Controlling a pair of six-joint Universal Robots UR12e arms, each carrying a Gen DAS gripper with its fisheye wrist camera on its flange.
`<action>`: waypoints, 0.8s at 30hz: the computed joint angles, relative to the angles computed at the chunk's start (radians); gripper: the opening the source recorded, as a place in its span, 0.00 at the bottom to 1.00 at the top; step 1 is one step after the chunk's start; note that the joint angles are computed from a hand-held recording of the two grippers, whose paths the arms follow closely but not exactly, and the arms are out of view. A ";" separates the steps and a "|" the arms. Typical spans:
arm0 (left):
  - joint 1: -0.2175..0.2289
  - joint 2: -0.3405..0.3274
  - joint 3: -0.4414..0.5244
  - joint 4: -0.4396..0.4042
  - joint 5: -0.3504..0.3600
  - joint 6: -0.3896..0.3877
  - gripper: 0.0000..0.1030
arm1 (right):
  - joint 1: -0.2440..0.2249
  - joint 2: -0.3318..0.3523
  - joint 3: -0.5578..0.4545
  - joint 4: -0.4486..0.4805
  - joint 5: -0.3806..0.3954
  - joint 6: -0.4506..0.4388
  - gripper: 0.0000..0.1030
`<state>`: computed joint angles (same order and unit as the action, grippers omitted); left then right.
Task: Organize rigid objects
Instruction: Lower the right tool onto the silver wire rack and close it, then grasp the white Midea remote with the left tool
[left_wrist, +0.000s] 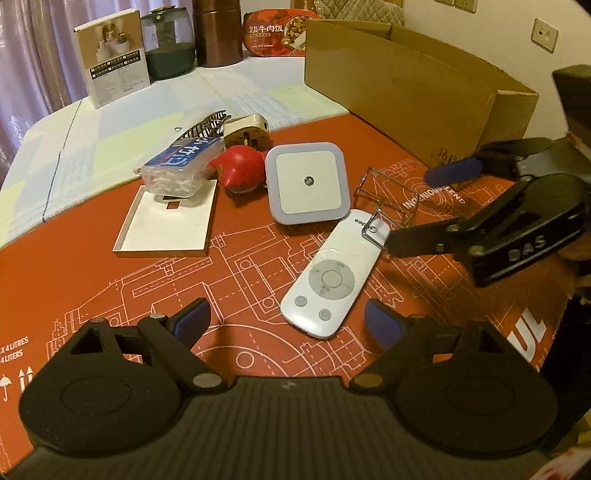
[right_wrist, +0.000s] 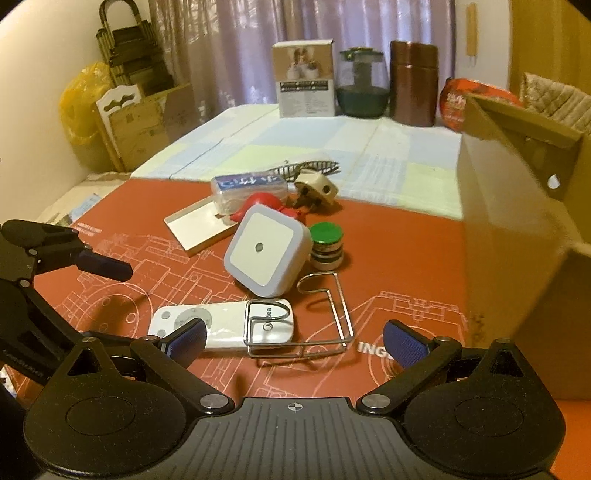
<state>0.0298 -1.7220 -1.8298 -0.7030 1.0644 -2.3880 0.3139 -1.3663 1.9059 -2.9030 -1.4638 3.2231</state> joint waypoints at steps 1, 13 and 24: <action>0.000 -0.002 0.002 -0.001 -0.001 -0.002 0.85 | -0.004 0.004 -0.002 0.004 0.013 0.005 0.89; -0.010 -0.010 0.014 -0.040 -0.031 0.043 0.85 | -0.013 0.010 -0.007 0.008 0.032 0.025 0.63; -0.043 -0.037 0.031 -0.029 -0.048 0.112 0.83 | 0.012 -0.040 0.029 0.060 -0.143 0.062 0.63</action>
<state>-0.0127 -1.7586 -1.7992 -0.7322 1.0163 -2.2764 0.3264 -1.4063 1.9345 -2.8433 -1.6071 3.2853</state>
